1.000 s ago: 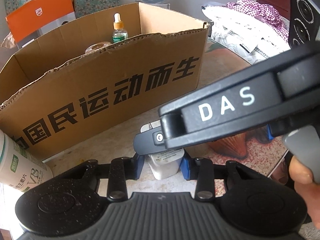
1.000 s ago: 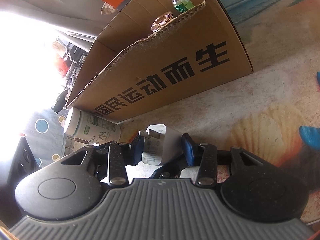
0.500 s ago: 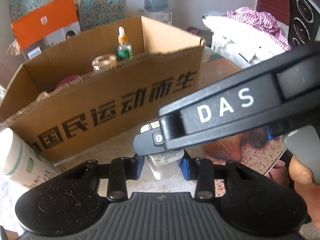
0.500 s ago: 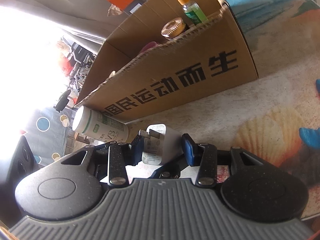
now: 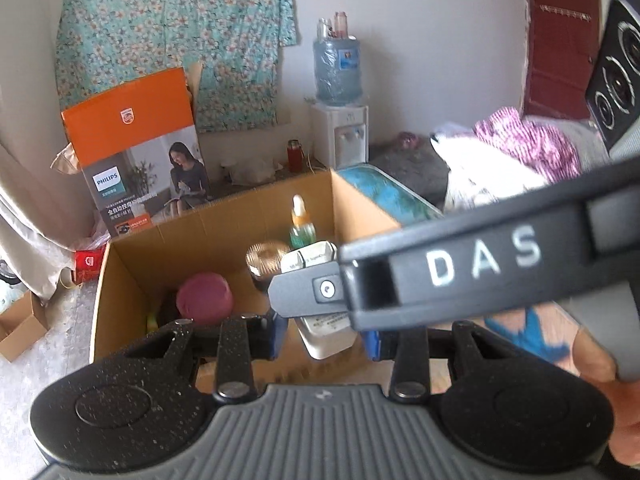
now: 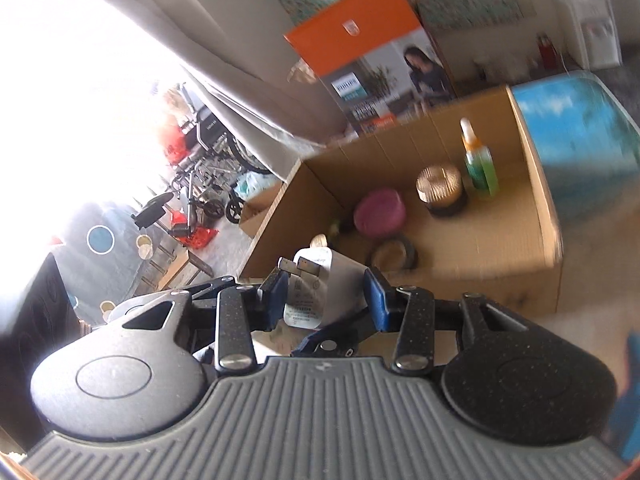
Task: Organize rigid objects
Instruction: 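Lift the charger plug with the right tool and carry it into the box, then lower the plug onto the box floor and open the right tool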
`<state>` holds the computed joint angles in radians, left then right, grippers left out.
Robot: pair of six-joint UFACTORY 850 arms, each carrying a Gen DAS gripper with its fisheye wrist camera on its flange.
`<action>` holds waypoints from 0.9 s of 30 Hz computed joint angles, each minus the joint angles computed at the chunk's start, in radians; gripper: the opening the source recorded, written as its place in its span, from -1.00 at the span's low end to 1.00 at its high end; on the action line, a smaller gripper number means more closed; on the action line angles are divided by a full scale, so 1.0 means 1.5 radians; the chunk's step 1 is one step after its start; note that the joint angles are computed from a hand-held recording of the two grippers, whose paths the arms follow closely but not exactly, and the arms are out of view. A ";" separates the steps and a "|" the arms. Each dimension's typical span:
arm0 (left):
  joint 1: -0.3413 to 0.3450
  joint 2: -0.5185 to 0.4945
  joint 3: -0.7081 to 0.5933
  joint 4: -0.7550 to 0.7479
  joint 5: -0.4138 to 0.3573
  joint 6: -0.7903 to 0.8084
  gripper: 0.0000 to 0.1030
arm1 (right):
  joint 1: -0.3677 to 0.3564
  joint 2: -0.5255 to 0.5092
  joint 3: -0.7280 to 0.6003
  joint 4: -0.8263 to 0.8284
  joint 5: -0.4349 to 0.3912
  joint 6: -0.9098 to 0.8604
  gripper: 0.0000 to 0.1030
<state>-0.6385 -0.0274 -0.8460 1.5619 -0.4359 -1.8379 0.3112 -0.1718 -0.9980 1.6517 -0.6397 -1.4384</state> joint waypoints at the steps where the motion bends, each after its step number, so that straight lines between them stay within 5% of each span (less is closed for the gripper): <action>1: 0.011 -0.005 -0.012 -0.011 0.013 0.011 -0.25 | -0.001 -0.010 -0.020 -0.014 0.002 0.008 -0.20; 3: 0.043 -0.026 -0.041 -0.050 0.057 0.037 -0.25 | -0.004 -0.037 -0.067 -0.059 0.003 0.047 -0.20; 8: 0.114 -0.102 -0.124 -0.386 0.141 0.350 -0.25 | -0.007 -0.137 -0.203 -0.229 -0.004 0.213 -0.21; 18: 0.178 -0.209 -0.195 -1.046 0.130 0.949 -0.25 | -0.010 -0.295 -0.366 -0.447 -0.074 0.441 -0.21; 27: 0.187 -0.222 -0.206 -1.106 0.127 0.995 -0.17 | -0.002 -0.329 -0.408 -0.506 -0.069 0.460 -0.21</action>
<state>-0.3584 -0.3601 -1.1557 -0.0973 -0.2452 -0.3449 0.3089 -0.6654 -1.6094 0.8930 -0.7431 -0.7491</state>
